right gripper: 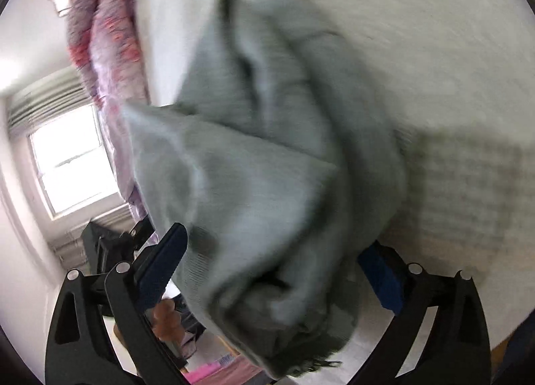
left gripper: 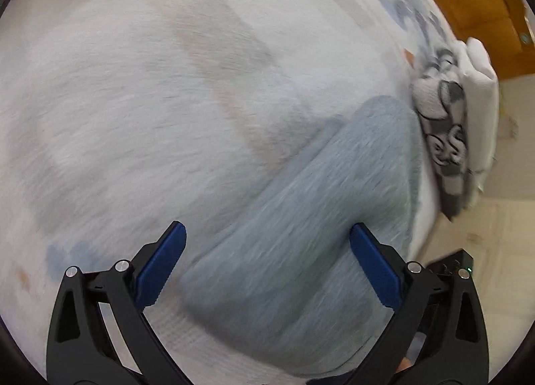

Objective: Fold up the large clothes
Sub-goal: 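Grasp the folded grey hoodie with both tools and lift it, then carry the hoodie with both tools toward the clothes pile by the headboard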

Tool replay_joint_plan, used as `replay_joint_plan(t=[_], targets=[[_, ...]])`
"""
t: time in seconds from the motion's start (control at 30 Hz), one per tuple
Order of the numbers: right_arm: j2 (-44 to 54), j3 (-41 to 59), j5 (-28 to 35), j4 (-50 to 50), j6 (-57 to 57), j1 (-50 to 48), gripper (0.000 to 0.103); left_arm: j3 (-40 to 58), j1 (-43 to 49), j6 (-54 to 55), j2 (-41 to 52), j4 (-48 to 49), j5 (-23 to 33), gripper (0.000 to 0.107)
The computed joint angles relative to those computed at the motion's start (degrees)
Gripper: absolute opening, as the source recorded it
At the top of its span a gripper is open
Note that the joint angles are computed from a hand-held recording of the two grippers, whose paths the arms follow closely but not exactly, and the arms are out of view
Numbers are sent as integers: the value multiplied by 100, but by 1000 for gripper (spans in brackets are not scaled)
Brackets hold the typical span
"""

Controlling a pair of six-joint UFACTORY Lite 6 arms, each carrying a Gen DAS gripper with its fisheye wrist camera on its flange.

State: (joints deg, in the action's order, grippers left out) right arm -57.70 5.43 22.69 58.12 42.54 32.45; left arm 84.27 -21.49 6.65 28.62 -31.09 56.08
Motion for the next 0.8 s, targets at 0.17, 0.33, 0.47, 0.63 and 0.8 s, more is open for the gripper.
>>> replay_joint_plan(t=[0.17,0.33,0.47,0.63,0.8], targets=[[465,-172,-5,1530,-1578,-300,95,763,239,812,1292,-1003,595,99],[1067,245,270,1391,-2056,-561,93,716,330,1173,1513,-1300,630,99],[1589,810,362,644,-1724,-492,70,412,52,1050,1002,-1262,193,61],[2105,1873,1012,-1342,-551,-531,48,-54,-392,686,248,-833,-350,41],[2306,3052,1842,-2796,159,-485,43,-573,-602,471,-665,-574,-616,36]])
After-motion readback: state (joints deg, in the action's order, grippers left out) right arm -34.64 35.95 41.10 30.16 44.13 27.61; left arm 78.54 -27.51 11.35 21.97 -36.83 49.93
